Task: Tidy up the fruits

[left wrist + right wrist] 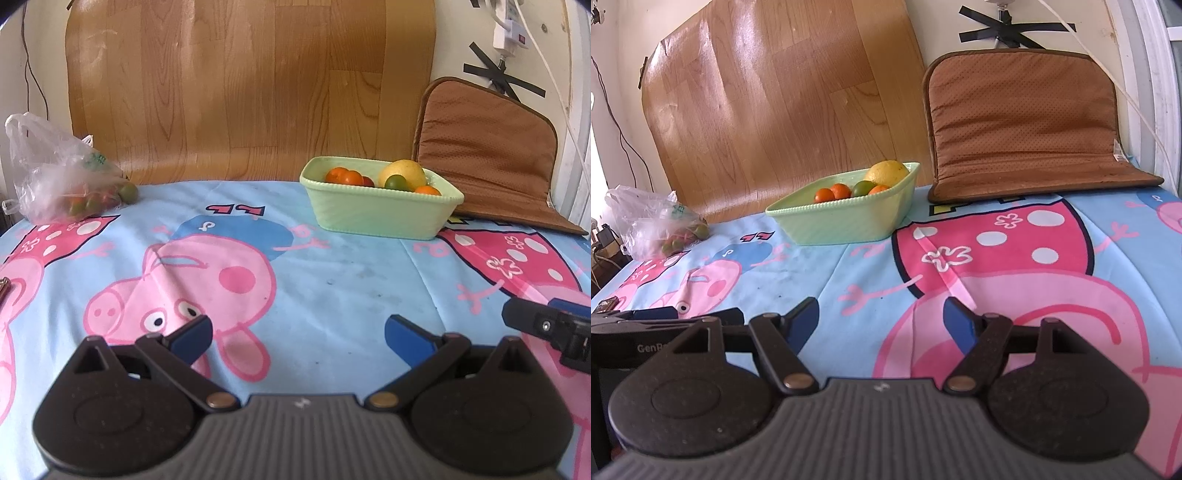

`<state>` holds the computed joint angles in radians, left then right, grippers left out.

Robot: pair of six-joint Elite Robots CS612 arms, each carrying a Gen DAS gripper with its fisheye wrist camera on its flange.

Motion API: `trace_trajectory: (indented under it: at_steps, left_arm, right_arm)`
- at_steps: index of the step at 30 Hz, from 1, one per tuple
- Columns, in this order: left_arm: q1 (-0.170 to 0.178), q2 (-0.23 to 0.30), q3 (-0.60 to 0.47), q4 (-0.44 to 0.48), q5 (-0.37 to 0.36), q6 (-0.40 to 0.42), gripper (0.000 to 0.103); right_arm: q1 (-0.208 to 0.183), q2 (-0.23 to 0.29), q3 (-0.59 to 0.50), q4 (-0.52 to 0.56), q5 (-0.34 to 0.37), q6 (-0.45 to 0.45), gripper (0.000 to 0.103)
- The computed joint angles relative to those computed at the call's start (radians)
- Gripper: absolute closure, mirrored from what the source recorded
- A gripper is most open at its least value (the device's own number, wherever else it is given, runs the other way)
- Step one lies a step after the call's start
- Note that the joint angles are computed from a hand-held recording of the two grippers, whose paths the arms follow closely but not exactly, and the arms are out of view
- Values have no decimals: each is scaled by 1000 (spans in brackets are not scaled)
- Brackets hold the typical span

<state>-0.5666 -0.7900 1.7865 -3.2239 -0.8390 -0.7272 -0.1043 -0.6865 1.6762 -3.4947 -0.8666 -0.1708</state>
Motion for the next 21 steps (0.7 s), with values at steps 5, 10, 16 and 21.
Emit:
trace_trajectory:
  at_steps: [5, 10, 16, 21]
  left_arm:
    - [1, -1, 1, 1, -2, -5, 0]
    - [4, -3, 0, 14, -16, -7, 0]
    - [-2, -3, -2, 32, 12, -13, 0]
    - [-1, -5, -2, 38, 9, -19, 0]
  right_arm:
    - [0, 0, 0, 0, 1, 0, 27]
    - [-1, -1, 1, -4, 2, 3, 27]
    - [-1, -1, 2, -7, 2, 6, 27]
    - [-2, -1, 2, -7, 4, 7, 27]
